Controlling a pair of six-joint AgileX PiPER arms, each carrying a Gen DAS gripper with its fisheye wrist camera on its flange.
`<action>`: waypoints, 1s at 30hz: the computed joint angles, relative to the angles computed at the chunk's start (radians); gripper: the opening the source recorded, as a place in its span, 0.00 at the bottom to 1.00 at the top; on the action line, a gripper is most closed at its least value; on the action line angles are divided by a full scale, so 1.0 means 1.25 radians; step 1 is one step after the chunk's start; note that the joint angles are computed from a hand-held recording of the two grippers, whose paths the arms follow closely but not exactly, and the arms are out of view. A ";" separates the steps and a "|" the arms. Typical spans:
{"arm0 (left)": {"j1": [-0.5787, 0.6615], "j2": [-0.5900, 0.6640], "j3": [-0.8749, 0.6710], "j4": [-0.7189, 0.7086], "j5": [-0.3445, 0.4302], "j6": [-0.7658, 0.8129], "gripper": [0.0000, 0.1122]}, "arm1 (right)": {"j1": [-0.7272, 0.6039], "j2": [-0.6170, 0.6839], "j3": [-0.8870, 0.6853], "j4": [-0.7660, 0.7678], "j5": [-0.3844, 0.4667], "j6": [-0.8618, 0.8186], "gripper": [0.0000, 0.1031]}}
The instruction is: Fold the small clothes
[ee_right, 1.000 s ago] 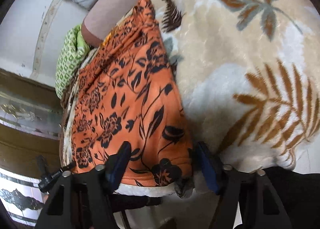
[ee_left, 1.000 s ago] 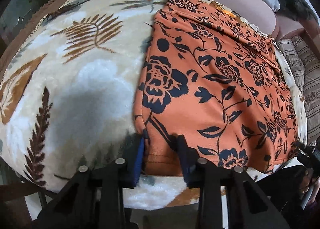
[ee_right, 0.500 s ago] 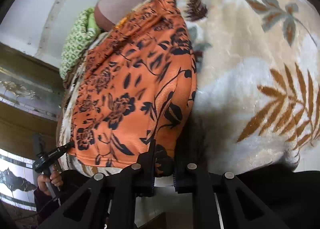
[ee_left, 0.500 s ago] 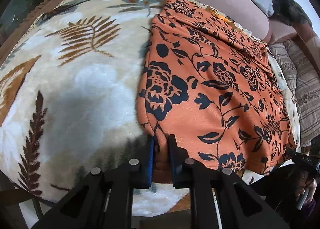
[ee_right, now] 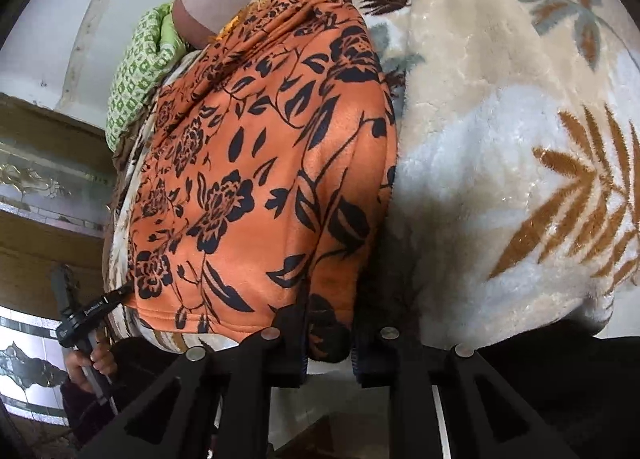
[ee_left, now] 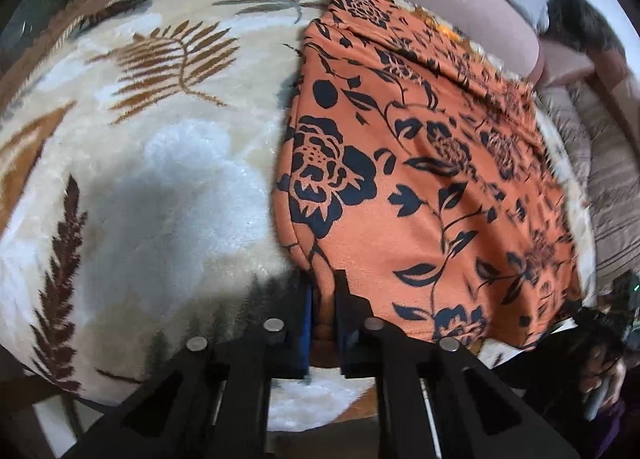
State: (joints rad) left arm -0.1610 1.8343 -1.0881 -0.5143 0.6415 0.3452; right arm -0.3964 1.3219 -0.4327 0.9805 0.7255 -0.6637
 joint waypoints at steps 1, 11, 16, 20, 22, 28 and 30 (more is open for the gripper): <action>0.005 -0.004 0.002 -0.013 0.001 0.016 0.06 | -0.005 -0.019 0.000 0.014 0.012 -0.012 0.14; 0.109 -0.067 -0.101 -0.222 0.127 0.195 0.06 | -0.259 -0.082 -0.099 0.152 0.328 -0.128 0.14; 0.133 -0.065 -0.108 -0.233 0.136 0.198 0.06 | -0.313 -0.074 -0.117 0.142 0.359 -0.127 0.14; 0.141 -0.036 -0.095 -0.231 0.153 0.190 0.06 | -0.325 -0.055 -0.119 0.122 0.366 -0.114 0.14; 0.149 -0.022 -0.108 -0.239 0.171 0.192 0.06 | -0.314 -0.055 -0.138 0.129 0.365 -0.103 0.13; 0.133 0.083 -0.369 -0.186 0.258 0.083 0.06 | -0.279 0.031 -0.333 0.195 0.353 -0.063 0.13; 0.111 0.135 -0.482 -0.126 0.279 0.022 0.06 | -0.214 0.073 -0.442 0.106 0.274 0.022 0.13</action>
State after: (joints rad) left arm -0.0226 2.0034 -1.6906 -0.6713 0.9901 0.3726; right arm -0.6635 1.4128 -0.9852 1.1124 1.0682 -0.6366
